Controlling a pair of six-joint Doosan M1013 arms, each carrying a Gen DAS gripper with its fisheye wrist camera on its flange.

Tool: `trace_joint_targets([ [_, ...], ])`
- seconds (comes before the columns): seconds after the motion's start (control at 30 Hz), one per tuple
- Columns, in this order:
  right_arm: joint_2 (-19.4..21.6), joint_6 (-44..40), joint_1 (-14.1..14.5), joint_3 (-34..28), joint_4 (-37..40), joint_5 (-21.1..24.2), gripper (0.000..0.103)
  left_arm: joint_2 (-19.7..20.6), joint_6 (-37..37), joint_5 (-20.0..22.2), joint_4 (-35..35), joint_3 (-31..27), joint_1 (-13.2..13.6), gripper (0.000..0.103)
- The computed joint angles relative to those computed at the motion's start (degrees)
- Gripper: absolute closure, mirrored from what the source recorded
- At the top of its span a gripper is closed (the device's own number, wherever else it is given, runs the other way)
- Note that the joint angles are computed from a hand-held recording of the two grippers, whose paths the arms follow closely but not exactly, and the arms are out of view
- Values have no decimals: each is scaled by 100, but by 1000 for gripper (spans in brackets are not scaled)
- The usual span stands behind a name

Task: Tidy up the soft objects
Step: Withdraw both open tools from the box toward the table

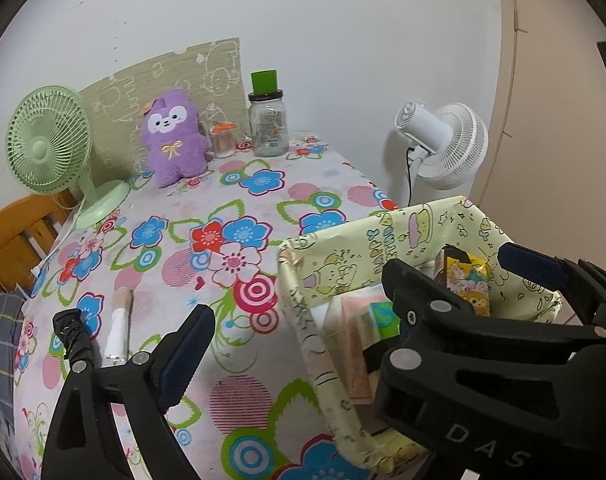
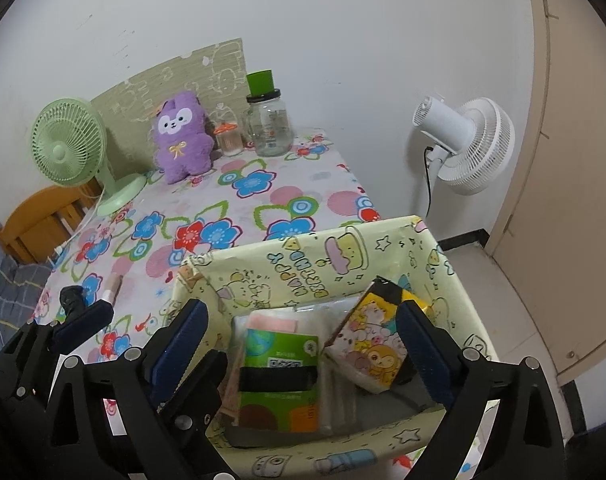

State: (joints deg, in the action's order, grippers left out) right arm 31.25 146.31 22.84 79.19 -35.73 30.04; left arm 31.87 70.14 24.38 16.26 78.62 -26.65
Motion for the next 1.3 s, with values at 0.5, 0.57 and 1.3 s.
trace_joint_targets([
  [0.5, 20, 131, 224, -125, -268, 14, 6, -239, -367, -216, 265, 305, 168, 7],
  [0.57, 19, 176, 257, -139, -330, 17, 6, -280, -401, -252, 299, 352, 184, 7],
  [1.3, 0, 491, 616, -266, -844, 159, 6, -668, -873, -617, 861, 838, 384, 7],
])
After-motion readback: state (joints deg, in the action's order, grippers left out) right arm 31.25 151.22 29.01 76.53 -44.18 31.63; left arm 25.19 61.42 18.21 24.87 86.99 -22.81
